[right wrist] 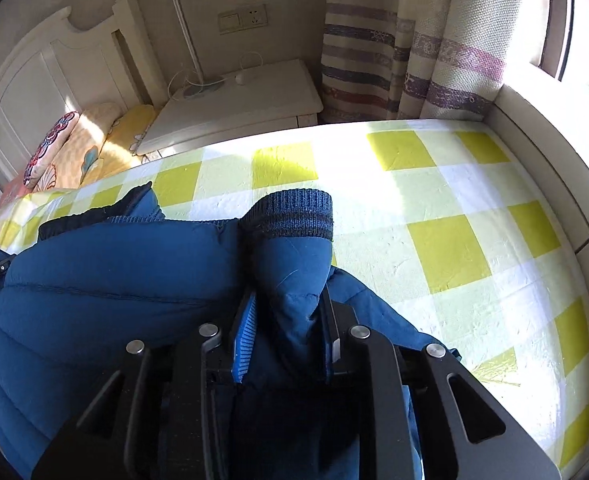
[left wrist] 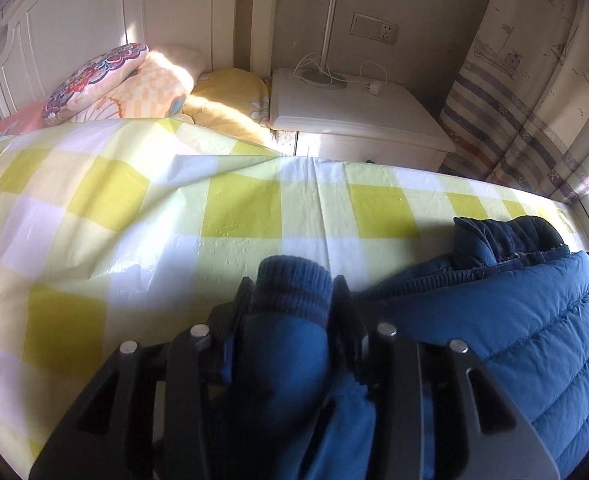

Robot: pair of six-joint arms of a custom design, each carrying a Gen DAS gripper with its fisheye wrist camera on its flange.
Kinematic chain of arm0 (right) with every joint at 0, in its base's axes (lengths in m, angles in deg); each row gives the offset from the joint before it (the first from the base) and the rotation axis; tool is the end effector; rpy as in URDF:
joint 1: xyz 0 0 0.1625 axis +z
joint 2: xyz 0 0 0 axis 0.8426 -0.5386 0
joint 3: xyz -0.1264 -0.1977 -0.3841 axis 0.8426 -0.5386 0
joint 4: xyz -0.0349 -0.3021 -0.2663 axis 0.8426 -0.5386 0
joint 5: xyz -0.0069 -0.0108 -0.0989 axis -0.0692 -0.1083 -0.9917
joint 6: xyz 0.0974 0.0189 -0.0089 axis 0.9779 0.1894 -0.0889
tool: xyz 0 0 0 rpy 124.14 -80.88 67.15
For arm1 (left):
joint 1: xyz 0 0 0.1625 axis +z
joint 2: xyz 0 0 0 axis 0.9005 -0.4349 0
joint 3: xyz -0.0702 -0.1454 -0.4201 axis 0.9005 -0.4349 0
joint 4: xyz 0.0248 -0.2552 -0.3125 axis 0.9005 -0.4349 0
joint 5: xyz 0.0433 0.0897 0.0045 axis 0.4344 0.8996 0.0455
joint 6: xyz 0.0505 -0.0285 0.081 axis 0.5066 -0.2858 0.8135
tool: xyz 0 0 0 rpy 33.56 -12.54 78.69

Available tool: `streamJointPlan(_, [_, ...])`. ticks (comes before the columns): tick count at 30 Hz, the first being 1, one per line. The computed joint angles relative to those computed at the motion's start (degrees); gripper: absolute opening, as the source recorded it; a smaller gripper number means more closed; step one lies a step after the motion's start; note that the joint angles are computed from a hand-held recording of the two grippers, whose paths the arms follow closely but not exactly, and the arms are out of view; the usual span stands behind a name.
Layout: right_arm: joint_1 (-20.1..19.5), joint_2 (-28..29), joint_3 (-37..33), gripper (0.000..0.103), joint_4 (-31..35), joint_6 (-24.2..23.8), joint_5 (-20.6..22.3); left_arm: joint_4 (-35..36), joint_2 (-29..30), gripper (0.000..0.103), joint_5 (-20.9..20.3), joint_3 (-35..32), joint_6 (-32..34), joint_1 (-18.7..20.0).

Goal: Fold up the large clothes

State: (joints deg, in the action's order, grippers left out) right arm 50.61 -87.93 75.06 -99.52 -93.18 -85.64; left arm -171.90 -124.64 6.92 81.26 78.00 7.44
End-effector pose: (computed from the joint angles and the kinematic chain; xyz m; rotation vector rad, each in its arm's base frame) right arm 0.3273 -0.7799 0.1672 0.2653 -2.4146 0.7340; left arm -0.0460 -0.7762 0.4494 0.2231 2.3615 -0.7893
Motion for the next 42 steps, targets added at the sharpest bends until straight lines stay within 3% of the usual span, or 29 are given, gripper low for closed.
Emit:
streamJointPlan(1, [-0.1,-0.6,0.5,0.031,0.3,0.9,0.9,-0.9,-0.4,0.062,-0.5,0.5,0.5,-0.2])
streamJointPlan(3, [0.8,-1.3,1.2,0.067,-1.0,1.4,0.0,-7.7,-1.8,0.091,1.1,3.6,4.3,-1.8])
streamJointPlan(4, [1.6,-1.4,2.1,0.073,-5.3,-0.3,-1.0,-13.7,-2.5,0.096,2.3,5.9,7.5,-3.0])
streamJointPlan(6, [3.4,-1.2,2.7,0.075,-11.9,-5.9,0.8,-20.0,-3.7,0.100,3.0,8.8,11.7,-5.8])
streamJointPlan(7, [4.5,-0.4,1.7,0.075,-11.6,-8.3,1.6,-19.6,-3.5,0.100,3.7,9.0,12.0,-6.9])
streamJointPlan(11, [8.5,7.8,-8.9,0.075,-2.2,-19.3,2.4,-4.6,0.5,0.100,6.4,5.4,5.7,-9.1])
streamJointPlan(15, [9.4,17.9,-21.3,0.074,8.6,-22.3,-5.2,-1.8,4.3,0.101,8.8,4.4,2.4,-8.1])
streamJointPlan(18, [8.5,17.1,-19.3,0.075,7.2,-20.3,-3.7,-3.5,4.0,0.101,6.1,5.0,1.5,-6.6])
streamJointPlan(21, [8.3,14.5,-16.5,0.073,6.9,-18.7,-2.4,-6.3,3.9,0.101,6.8,6.6,3.6,-6.7])
streamJointPlan(24, [8.3,14.0,-15.4,0.074,-4.6,-21.9,-10.6,-7.7,3.8,0.101,6.9,7.2,4.3,-6.7])
streamJointPlan(26, [5.9,11.8,-13.7,0.076,-3.5,-18.0,-12.6,-8.3,3.8,0.101,6.7,7.4,4.8,-6.8])
streamJointPlan(28, [2.9,6.6,-7.5,0.077,-0.9,-11.6,-5.3,-8.8,3.5,0.101,5.5,7.6,5.0,-6.7])
streamJointPlan(32, [-0.4,0.5,2.5,0.075,-10.0,-5.8,7.6,-9.1,3.4,0.101,4.5,7.6,4.9,-6.5])
streamJointPlan(34, [-0.9,0.3,2.8,0.075,-10.2,-4.4,9.4,-8.4,2.9,0.101,3.2,7.2,4.0,-6.3])
streamJointPlan(36, [-0.7,0.8,2.0,0.075,-9.7,-4.4,8.5,-13.1,1.3,0.101,2.5,8.5,3.7,-6.4])
streamJointPlan(38, [-0.4,1.3,1.6,0.075,-9.5,-4.7,7.6,-17.9,-0.2,0.100,6.2,9.6,2.2,-6.4])
streamJointPlan(40, [-0.6,1.3,1.4,0.075,-9.3,-4.6,8.1,-13.3,-0.8,0.100,7.2,8.2,-3.4,-4.8])
streamJointPlan(42, [-0.9,1.1,1.5,0.076,-9.2,-4.2,9.0,-2.8,-0.4,0.101,8.4,5.3,-12.3,-3.2])
